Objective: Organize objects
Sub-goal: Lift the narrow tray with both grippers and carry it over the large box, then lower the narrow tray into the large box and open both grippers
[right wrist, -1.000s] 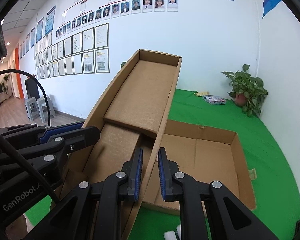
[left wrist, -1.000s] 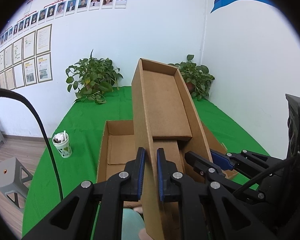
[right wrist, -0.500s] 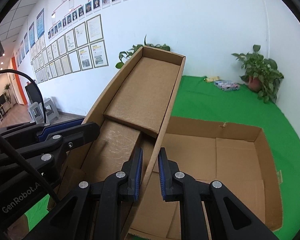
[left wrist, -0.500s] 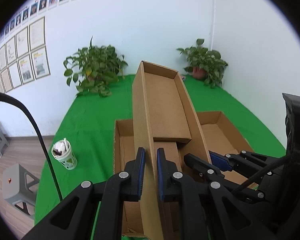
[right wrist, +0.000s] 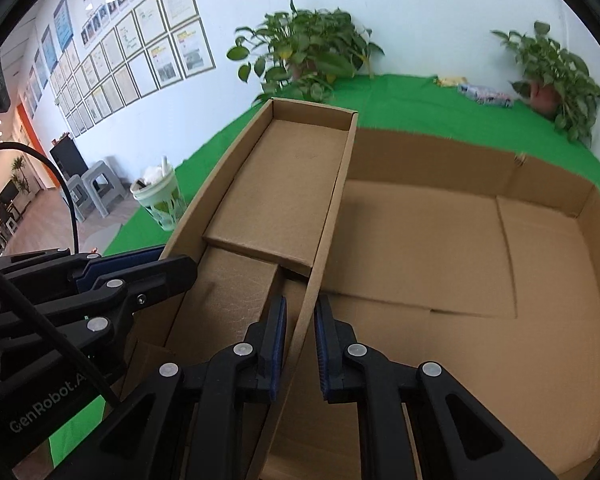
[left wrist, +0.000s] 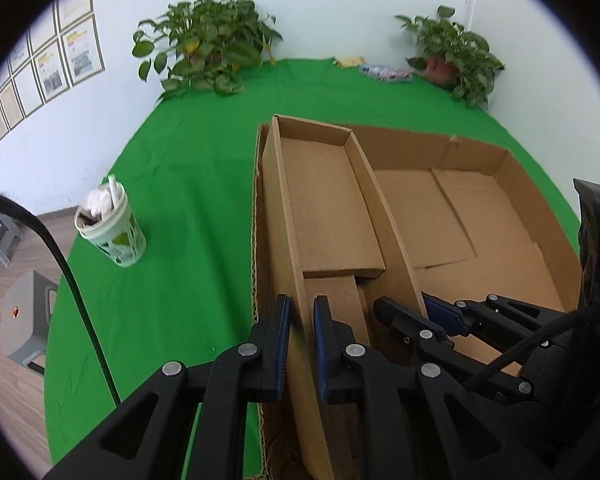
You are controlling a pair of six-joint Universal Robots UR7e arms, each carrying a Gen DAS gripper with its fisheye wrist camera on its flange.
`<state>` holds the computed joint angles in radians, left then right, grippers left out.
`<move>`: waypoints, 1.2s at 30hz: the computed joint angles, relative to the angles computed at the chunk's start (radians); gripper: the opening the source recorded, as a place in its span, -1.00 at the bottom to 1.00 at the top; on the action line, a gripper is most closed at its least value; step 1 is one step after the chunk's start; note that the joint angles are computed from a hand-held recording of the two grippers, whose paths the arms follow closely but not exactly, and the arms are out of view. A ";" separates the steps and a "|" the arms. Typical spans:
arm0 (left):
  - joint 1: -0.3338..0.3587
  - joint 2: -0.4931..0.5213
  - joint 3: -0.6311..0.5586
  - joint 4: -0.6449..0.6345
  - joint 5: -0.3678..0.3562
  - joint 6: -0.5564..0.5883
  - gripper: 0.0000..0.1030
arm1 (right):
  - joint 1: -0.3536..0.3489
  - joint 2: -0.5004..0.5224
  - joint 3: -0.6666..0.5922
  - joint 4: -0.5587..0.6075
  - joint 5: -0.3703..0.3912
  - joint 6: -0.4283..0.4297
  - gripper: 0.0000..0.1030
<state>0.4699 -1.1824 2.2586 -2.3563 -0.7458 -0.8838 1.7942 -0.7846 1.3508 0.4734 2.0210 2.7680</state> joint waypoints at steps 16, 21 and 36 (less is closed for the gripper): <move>-0.074 -0.129 0.080 0.108 -0.041 -0.139 -0.74 | 0.027 0.239 -0.238 0.086 0.109 0.021 -0.71; -0.172 -0.200 0.108 0.264 -0.011 -0.280 -0.59 | 0.040 0.258 -0.246 0.057 0.127 -0.022 -0.62; -0.508 -0.226 0.142 0.510 0.148 -0.661 0.58 | 0.091 -0.264 0.411 -0.436 0.118 -0.164 0.94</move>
<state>-0.0381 -1.4088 2.4006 -1.8461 -0.5977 -1.5450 1.8855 -1.0482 1.7618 0.0376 2.1389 2.6039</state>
